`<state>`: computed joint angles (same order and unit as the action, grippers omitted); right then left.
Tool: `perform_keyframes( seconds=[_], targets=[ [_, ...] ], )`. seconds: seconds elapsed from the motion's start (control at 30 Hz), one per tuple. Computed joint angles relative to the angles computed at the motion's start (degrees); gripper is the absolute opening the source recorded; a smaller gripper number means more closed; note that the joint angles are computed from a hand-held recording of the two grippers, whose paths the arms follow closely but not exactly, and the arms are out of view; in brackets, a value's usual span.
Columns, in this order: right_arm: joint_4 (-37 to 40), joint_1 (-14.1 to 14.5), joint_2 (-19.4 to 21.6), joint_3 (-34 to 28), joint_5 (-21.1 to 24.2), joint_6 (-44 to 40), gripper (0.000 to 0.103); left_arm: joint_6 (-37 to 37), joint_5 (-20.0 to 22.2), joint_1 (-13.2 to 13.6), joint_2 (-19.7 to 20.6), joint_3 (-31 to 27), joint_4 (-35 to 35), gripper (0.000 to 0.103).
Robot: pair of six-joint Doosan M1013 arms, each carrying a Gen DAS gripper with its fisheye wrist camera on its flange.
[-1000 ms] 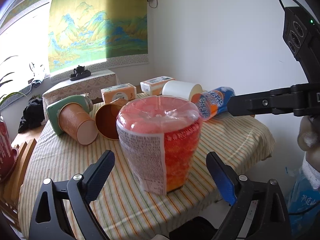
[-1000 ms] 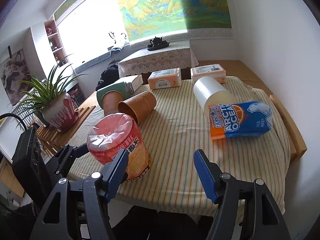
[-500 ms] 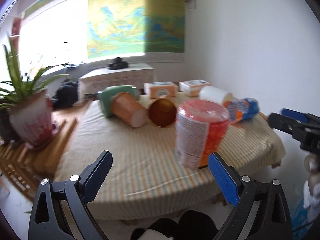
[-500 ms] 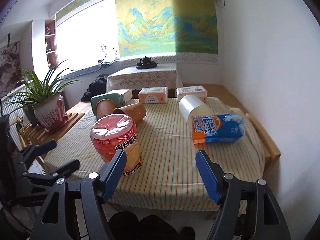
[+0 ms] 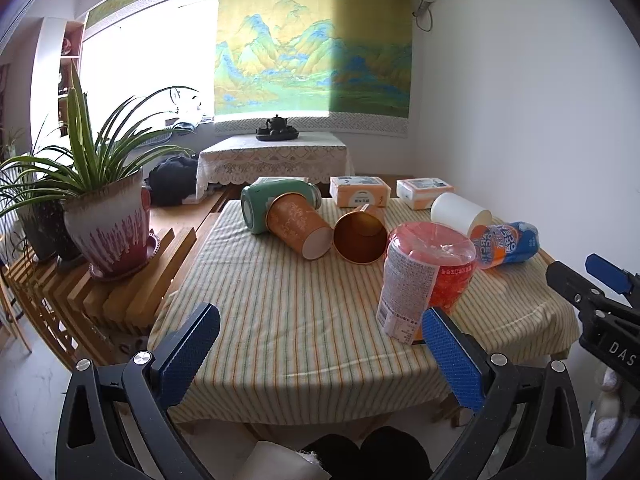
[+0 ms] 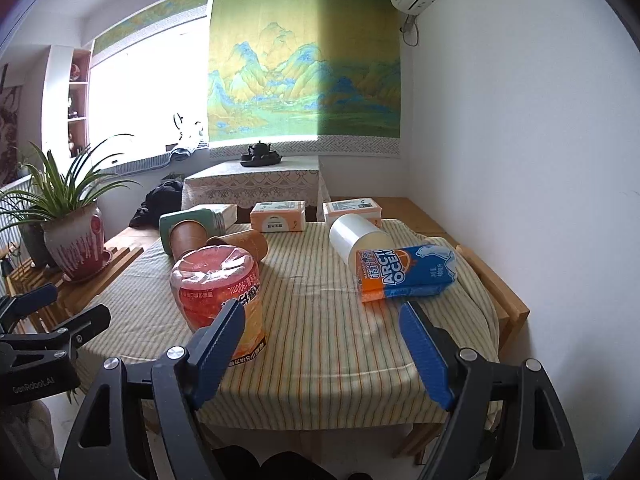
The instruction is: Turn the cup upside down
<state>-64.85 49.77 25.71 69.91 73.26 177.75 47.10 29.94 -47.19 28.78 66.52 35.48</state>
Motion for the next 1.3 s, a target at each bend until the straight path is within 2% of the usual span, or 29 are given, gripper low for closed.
perform_keyframes(
  seconds=[1.3],
  targets=[
    [-1.53,0.25,0.45,-0.28,2.20,0.70,0.077,0.98,1.05,-0.23,0.63,-0.85,-1.03,0.102]
  ],
)
